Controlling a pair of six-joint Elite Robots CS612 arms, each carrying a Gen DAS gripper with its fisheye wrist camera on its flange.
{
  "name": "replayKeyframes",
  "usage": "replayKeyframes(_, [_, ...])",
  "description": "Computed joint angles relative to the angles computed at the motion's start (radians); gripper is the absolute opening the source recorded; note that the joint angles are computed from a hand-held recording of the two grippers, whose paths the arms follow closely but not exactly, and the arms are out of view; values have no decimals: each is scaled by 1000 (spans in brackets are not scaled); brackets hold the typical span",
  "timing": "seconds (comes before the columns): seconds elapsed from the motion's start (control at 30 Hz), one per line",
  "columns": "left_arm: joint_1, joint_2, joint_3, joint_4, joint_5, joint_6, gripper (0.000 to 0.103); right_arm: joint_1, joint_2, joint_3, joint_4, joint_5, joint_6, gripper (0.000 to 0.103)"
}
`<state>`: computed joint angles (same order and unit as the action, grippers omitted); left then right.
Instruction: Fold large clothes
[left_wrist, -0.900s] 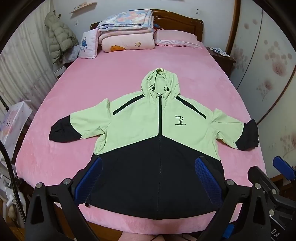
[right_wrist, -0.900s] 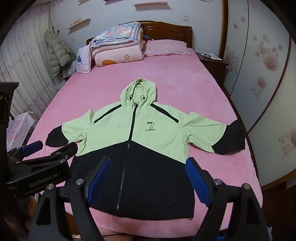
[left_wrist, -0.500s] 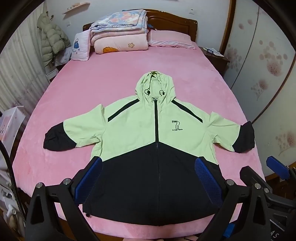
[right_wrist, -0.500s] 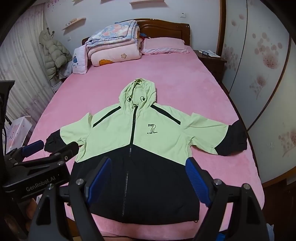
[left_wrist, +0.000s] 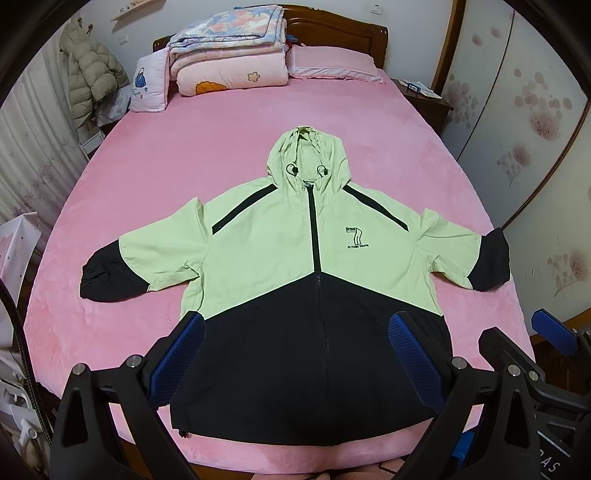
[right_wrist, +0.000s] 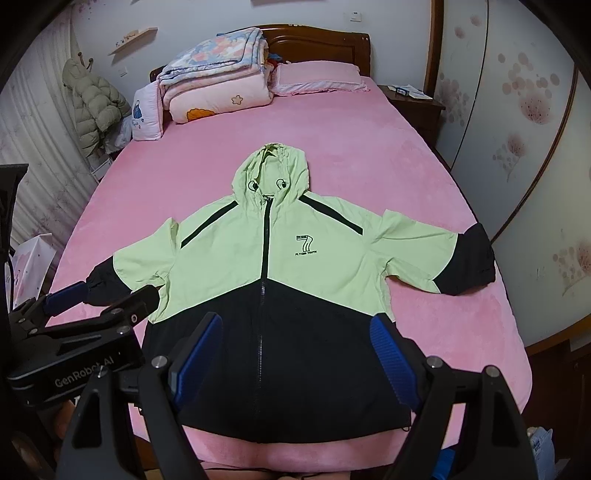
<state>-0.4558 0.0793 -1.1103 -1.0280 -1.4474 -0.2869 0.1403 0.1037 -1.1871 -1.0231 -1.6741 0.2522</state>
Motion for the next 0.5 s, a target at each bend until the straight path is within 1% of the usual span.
replayKeyframes(0.5, [9, 3, 4, -5, -1, 21, 99, 15, -10, 34, -6, -30, 18, 83])
